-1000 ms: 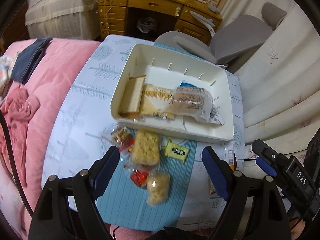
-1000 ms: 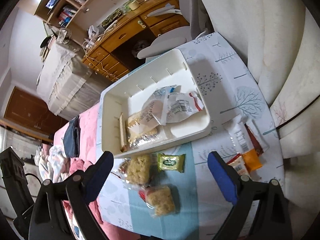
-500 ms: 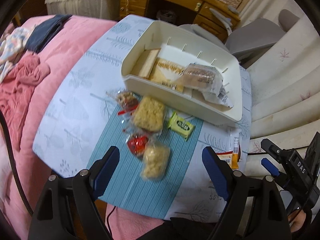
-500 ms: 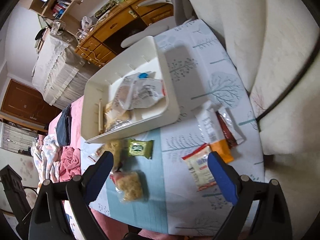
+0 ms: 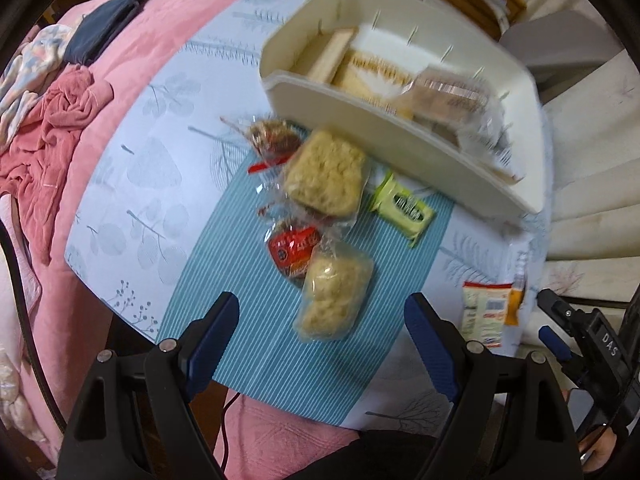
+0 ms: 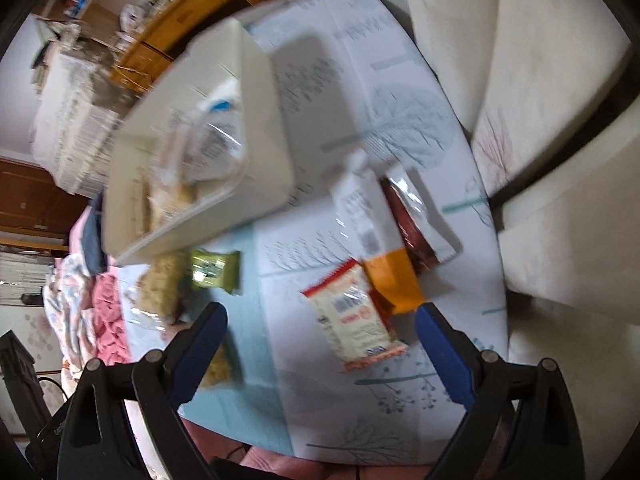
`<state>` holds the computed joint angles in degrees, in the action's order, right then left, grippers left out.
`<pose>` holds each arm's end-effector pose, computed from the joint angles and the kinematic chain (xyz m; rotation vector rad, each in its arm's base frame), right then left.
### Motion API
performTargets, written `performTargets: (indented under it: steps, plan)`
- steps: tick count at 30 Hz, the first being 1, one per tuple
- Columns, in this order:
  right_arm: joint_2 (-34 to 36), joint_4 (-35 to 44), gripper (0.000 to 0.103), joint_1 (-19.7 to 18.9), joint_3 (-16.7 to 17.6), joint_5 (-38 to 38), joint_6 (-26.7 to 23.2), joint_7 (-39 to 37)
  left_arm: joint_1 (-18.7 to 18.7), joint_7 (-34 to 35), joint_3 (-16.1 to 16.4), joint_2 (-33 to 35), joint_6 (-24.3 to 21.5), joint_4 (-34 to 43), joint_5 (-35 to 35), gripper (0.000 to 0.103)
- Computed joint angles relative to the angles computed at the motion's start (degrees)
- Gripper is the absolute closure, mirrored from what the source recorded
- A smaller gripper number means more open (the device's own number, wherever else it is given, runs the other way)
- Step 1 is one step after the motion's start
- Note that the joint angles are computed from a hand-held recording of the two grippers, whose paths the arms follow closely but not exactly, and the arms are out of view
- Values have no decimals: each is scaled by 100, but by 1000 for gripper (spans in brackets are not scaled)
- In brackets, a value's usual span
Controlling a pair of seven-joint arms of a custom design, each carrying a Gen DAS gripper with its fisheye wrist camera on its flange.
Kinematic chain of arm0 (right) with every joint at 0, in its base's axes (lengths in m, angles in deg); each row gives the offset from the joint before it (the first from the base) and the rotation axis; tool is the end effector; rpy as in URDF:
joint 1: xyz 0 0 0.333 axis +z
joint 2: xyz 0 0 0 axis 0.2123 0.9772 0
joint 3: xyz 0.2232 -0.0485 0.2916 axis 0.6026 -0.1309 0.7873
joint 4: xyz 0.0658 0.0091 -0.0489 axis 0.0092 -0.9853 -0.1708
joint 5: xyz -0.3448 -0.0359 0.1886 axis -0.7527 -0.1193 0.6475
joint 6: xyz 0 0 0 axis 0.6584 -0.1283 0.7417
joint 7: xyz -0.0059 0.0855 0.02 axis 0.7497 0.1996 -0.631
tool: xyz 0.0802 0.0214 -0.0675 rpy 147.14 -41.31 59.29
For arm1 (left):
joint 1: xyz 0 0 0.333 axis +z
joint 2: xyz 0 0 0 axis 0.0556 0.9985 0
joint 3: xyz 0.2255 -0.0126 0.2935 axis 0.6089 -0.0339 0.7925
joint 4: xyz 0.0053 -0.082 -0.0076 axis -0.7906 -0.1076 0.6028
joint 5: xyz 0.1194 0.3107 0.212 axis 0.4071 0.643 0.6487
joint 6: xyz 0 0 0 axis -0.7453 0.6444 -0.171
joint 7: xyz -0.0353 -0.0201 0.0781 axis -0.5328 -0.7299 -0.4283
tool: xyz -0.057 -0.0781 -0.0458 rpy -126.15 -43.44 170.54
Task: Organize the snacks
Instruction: 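Grasp the cookie bag with left tool while right tool grasps white-and-orange packet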
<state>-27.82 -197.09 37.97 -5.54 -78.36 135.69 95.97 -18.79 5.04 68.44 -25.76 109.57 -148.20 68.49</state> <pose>0.5174 0.3713 0.4809 -1.6224 2.2728 0.2295 0.5292 -0.3541 0.4797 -2.5574 1.8109 -0.2063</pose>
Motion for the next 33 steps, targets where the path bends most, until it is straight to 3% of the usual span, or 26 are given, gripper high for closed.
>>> performTargets:
  steps: [8, 13, 23, 33]
  plan:
    - [184, 5, 8, -23, -90, -157, -585, 402, -7, 339, 2, 671, -695, 486, -417, 19]
    - [207, -94, 21, -44, -160, -419, -469, 755, -30, 457, 57, 1124, -1199, 864, -616, 19]
    - [401, 86, 41, -169, -202, -649, -597, 884, -84, 728, 125, 1707, -1588, 1388, -778, 19]
    - [1002, 1065, 44, -58, -245, -1165, -1343, 984, -129, 888, 175, 2105, -1705, 1774, -857, 25]
